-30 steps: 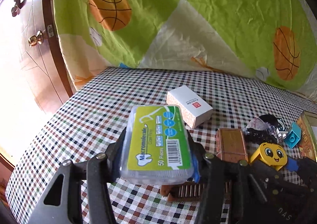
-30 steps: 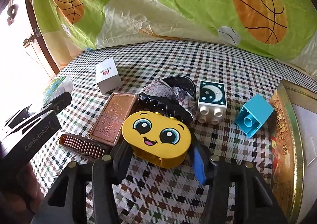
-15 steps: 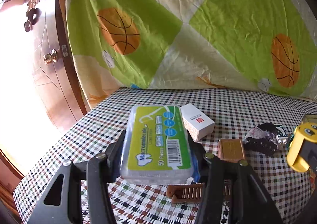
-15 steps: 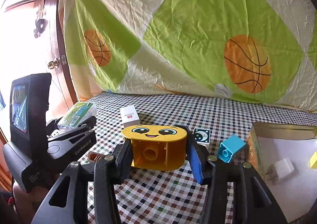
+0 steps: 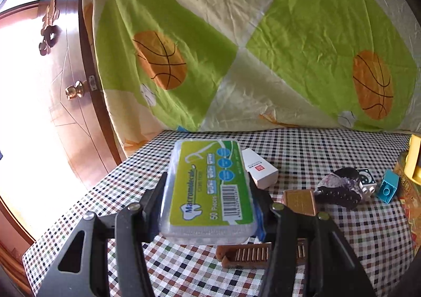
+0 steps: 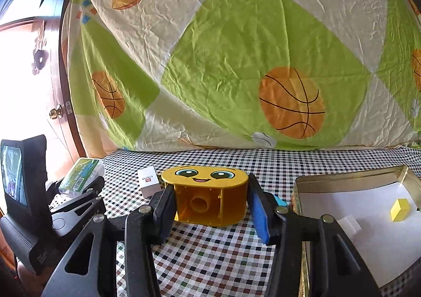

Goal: Organize rigid objects
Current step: 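Lift and carry the floss box and face block toward the gold tray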

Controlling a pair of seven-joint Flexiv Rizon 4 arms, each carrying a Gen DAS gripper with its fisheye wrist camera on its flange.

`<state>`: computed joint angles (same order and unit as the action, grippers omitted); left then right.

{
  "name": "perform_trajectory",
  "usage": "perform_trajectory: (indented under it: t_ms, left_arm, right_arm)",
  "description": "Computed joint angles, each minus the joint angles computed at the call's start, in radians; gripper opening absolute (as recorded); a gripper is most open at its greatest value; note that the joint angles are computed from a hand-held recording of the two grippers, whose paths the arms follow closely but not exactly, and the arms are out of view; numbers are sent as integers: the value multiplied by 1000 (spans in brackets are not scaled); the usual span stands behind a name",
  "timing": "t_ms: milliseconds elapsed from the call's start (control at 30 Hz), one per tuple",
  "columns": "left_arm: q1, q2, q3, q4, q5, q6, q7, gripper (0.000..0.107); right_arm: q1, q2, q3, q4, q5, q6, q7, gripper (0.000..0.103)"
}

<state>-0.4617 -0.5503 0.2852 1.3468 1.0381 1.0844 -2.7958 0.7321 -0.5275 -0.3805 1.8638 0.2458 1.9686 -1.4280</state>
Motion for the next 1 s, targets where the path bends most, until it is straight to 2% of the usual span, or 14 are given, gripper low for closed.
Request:
perform_trajectory:
  t_ms: [133, 367, 500, 633, 800, 900, 1000]
  left_arm:
    - [-7, 1, -1, -1, 8, 0, -11, 53]
    - [-4, 8, -2, 11, 11, 65, -30, 53]
    - [-17, 10, 5, 9, 23, 83, -44, 53]
    - [-14, 14, 7, 20, 18, 145, -65, 53]
    - [-52, 7, 24, 5, 31, 128, -67, 53]
    - [-67, 6, 20, -1, 41, 113, -75, 53]
    - [-61, 10, 6, 4, 35, 150, -81, 53]
  right_arm:
    - [16, 1, -18, 5, 13, 10, -10, 52]
    - [50, 5, -54, 15, 57, 32, -51, 52]
    - [50, 17, -47, 28, 76, 48, -83, 52]
    - [67, 35, -52, 57, 116, 84, -141, 52]
    - [111, 45, -90, 81, 207, 135, -257, 52]
    - [92, 56, -72, 84, 243, 149, -298, 52]
    - [37, 75, -22, 86, 254, 152, -316, 52]
